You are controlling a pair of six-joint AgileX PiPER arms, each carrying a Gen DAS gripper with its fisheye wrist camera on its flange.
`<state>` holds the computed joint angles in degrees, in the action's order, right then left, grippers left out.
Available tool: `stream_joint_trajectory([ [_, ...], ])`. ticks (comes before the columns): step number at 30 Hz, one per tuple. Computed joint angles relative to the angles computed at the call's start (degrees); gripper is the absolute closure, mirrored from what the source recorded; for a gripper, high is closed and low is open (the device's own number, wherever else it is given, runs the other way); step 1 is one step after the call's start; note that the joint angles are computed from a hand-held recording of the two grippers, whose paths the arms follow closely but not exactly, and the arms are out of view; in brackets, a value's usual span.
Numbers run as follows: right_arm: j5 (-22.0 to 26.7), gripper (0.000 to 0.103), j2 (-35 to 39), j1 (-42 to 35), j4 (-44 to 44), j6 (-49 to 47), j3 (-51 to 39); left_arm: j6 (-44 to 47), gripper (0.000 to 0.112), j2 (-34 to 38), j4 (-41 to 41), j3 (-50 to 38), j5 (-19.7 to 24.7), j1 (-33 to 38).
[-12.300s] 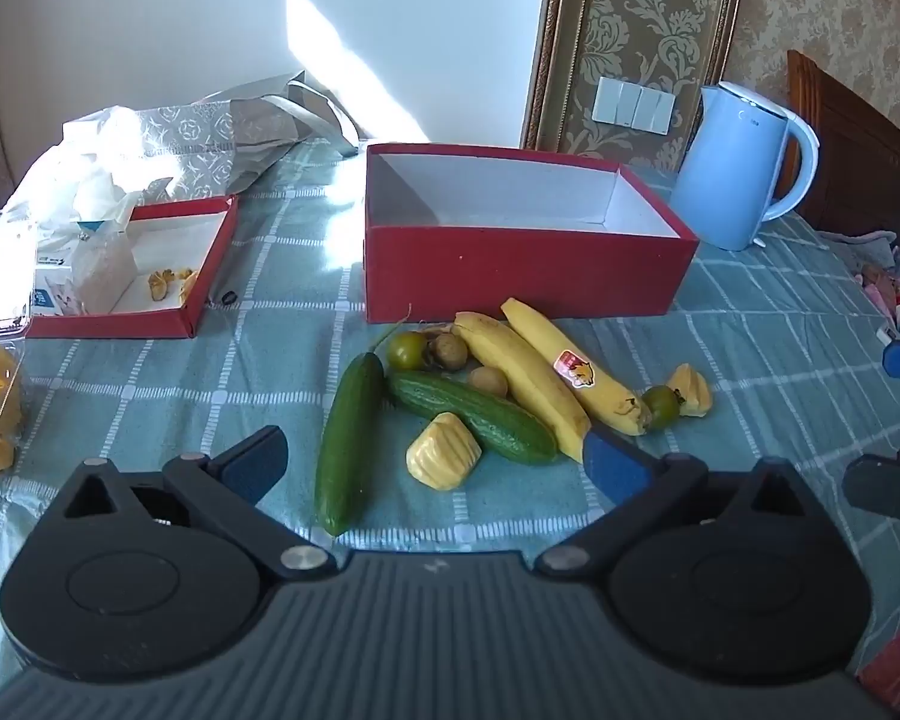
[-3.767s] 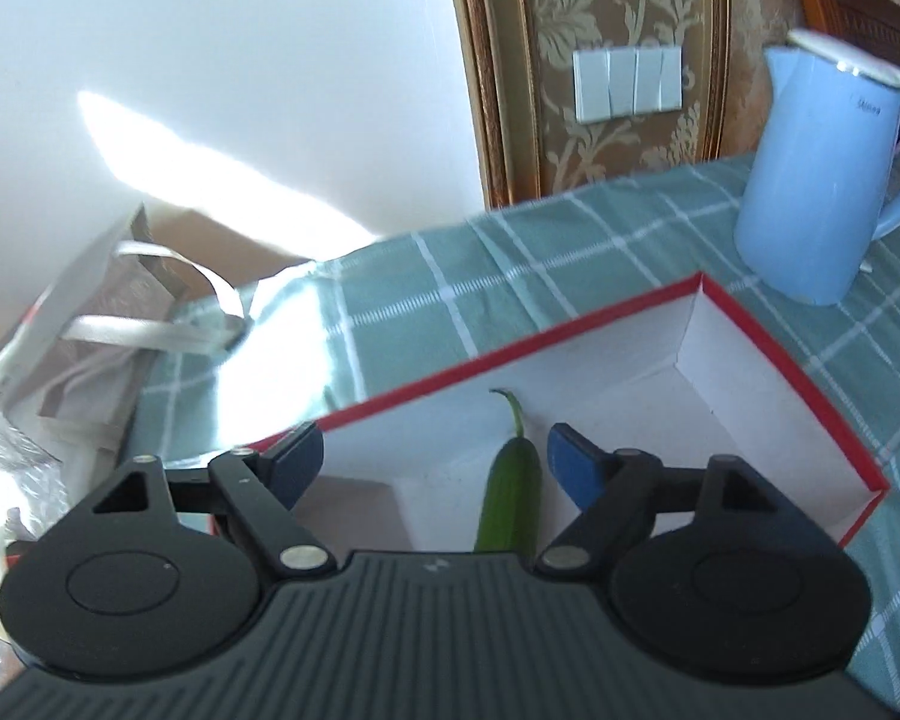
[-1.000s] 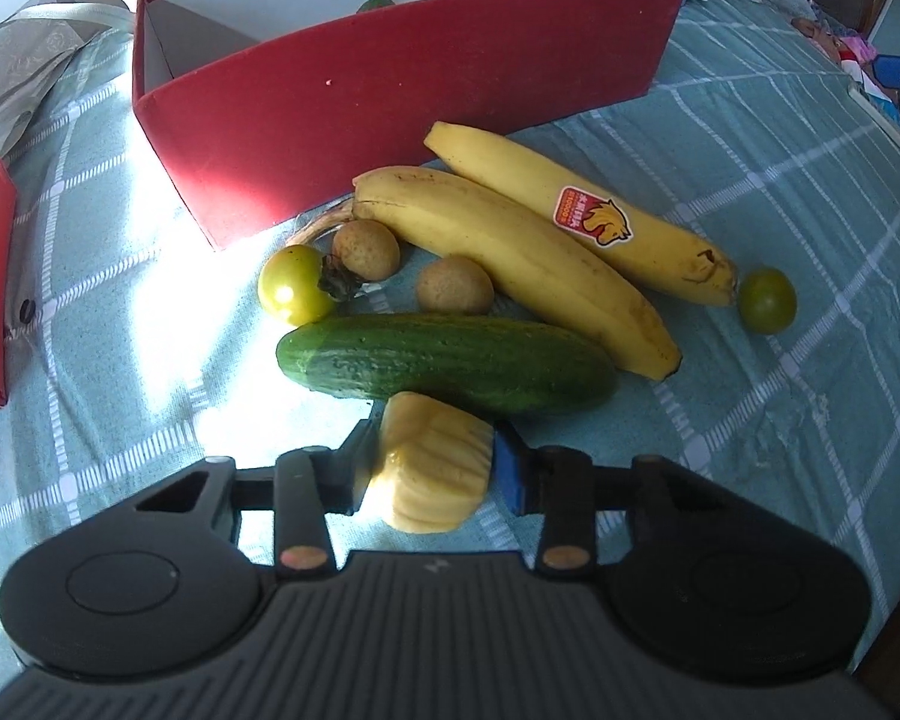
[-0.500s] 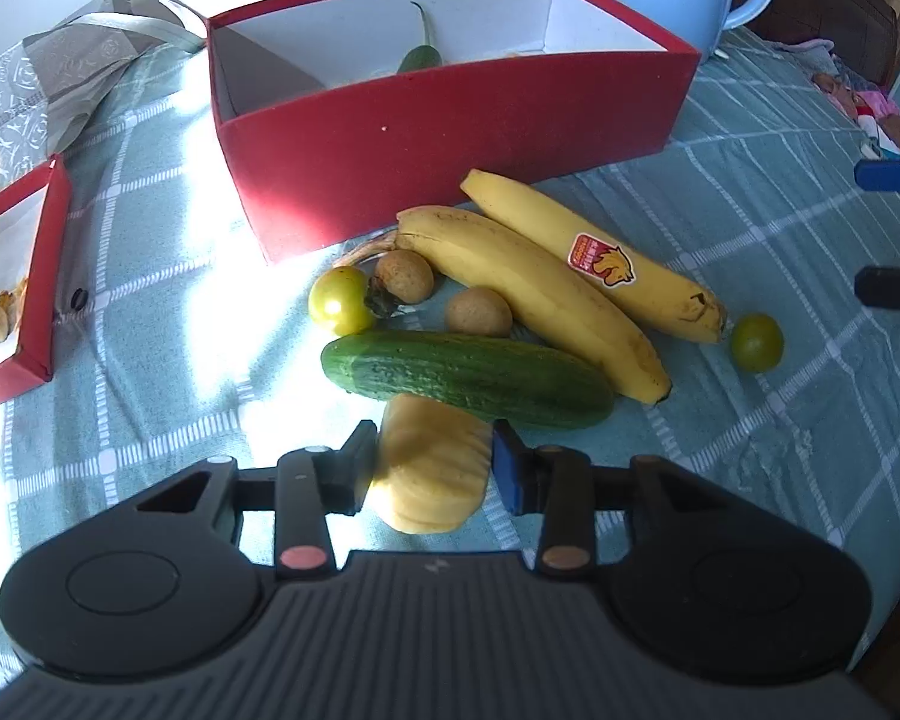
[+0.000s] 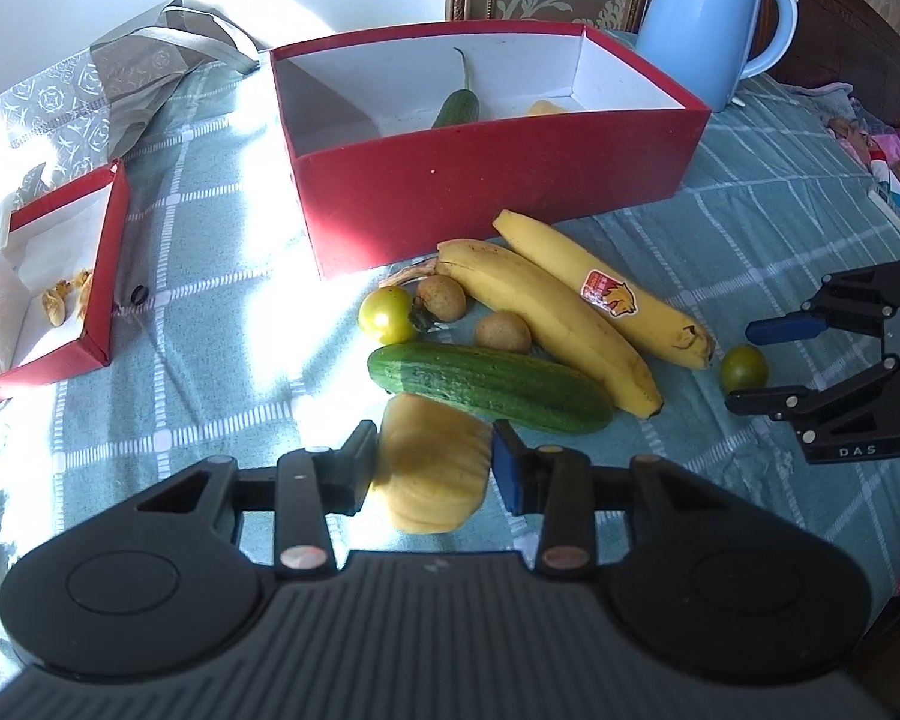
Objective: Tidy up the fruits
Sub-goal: 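Carry the jackfruit into the red box and open the left gripper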
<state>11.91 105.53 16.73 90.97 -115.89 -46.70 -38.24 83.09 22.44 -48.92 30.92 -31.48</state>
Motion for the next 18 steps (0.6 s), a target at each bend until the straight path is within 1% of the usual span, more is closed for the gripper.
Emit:
stream_joint_trajectory([
  [2,-0.4,0.062,0.6,0.3,-1.8,1.1,-0.7,-0.1,0.076,-0.3,0.0,0.1,0.2,0.1],
  [3,-0.6,0.065,0.8,0.5,-3.2,2.1,-1.0,-0.1,0.076,-0.4,-0.1,0.2,0.3,0.2],
  [4,-0.8,0.069,1.2,0.7,-6.1,4.7,-1.6,0.0,0.076,-0.4,-0.2,0.2,0.3,0.3],
  [5,-0.6,0.070,1.4,0.7,-7.5,6.2,-1.9,0.2,0.076,-0.4,-0.3,0.1,0.4,0.4],
  [7,-0.3,0.070,1.9,0.5,-14.5,13.4,-3.1,0.3,0.076,-0.3,-0.4,0.0,0.6,0.4],
  [8,0.1,0.070,2.0,0.3,-15.7,14.5,-3.4,0.1,0.076,-0.3,-0.3,-0.1,0.6,0.3],
  [11,-0.1,0.071,1.9,0.2,-14.7,13.5,-3.1,0.6,0.076,-0.5,-1.5,-0.6,0.4,0.6],
  [13,-0.1,0.071,1.2,-0.1,-11.4,10.3,-2.4,2.0,0.076,-0.6,-3.0,-1.7,0.5,1.0],
  [15,0.6,0.071,0.5,-0.4,-13.4,12.3,-2.3,3.5,0.076,-0.5,-4.1,-3.2,1.1,1.2],
  [18,0.8,0.071,-0.7,-0.7,-13.0,11.7,-1.6,7.0,0.076,0.1,-6.3,-6.4,1.7,1.9],
])
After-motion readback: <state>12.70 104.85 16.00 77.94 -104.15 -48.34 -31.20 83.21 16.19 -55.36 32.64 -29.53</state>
